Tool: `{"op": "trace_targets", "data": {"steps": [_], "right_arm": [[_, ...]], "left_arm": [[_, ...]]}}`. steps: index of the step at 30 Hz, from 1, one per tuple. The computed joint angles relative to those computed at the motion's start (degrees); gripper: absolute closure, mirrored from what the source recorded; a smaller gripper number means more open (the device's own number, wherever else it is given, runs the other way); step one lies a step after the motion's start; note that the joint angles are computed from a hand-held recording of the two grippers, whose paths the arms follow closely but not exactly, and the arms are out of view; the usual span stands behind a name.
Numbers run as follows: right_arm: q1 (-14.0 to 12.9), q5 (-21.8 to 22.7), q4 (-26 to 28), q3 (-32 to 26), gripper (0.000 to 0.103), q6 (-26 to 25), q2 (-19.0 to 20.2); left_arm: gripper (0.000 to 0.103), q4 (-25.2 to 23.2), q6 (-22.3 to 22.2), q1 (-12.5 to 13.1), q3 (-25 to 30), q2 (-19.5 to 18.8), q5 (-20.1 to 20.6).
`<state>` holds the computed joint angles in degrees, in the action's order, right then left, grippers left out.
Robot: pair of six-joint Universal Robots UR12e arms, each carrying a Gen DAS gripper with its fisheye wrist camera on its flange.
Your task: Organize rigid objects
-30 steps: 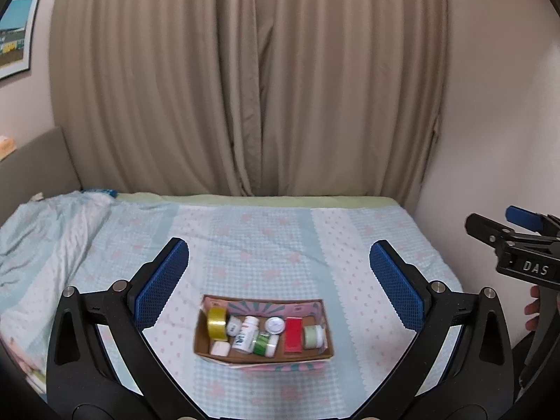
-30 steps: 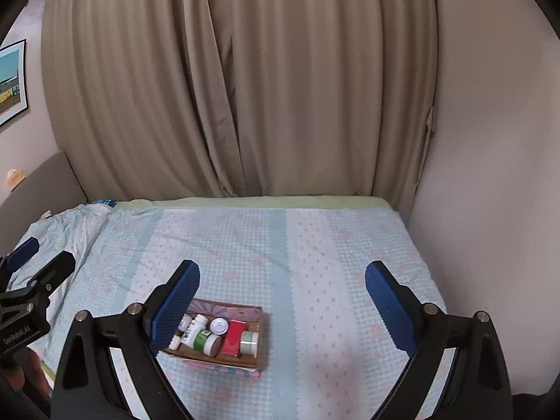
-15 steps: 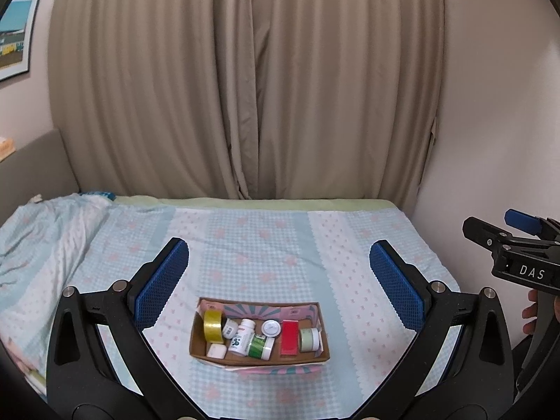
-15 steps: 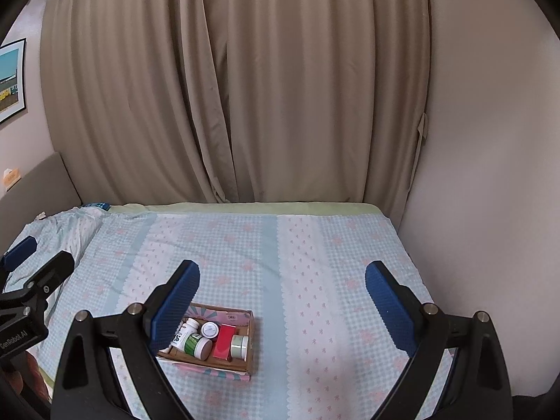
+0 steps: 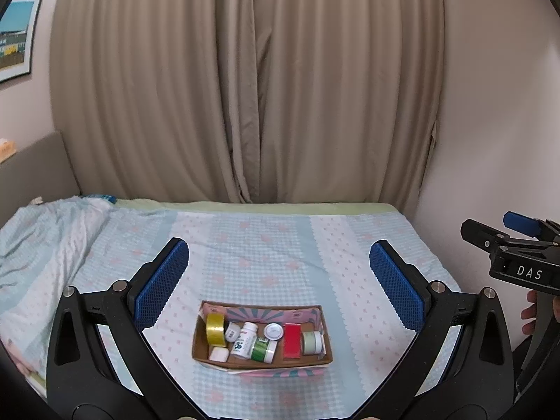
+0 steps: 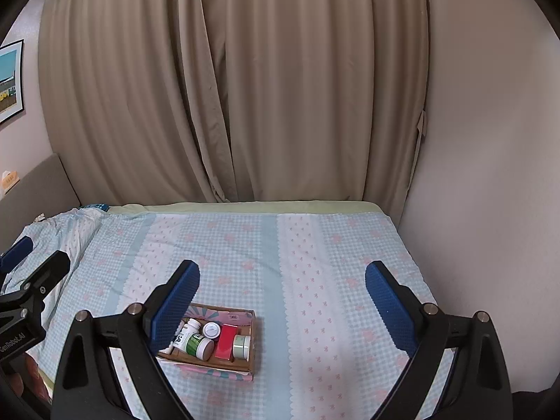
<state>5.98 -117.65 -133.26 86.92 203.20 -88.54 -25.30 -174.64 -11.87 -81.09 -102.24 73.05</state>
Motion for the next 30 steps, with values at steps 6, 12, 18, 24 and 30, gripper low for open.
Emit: {"op": "trace_targets", "data": {"steps": [6, 12, 18, 24, 30], "right_arm": [[0.26, 0.05, 0.18, -0.2, 0.009, 0.64, 0.13], [0.4, -0.15, 0.29, -0.41, 0.009, 0.73, 0.27], [0.41, -0.19, 0.52, -0.5, 0.009, 1.0, 0.32], [0.43, -0.02, 0.49, -0.53, 0.009, 1.39, 0.36], [0.61, -0.09, 0.78, -0.77, 0.009, 1.71, 0.45]], "left_arm": [[0.0, 0.16, -0.02, 0.0, -0.63, 0.28, 0.04], [0.0, 0.46, 0.83, -0.16, -0.88, 0.5, 0.6], [0.0, 1.23, -0.01, 0.05, -1.17, 0.57, -0.44], [0.0, 2.74, 0.46, -0.11, -1.53, 0.73, 0.47], [0.0, 5.56, -0.98, 0.19, -2.11, 1.02, -0.12]]}}
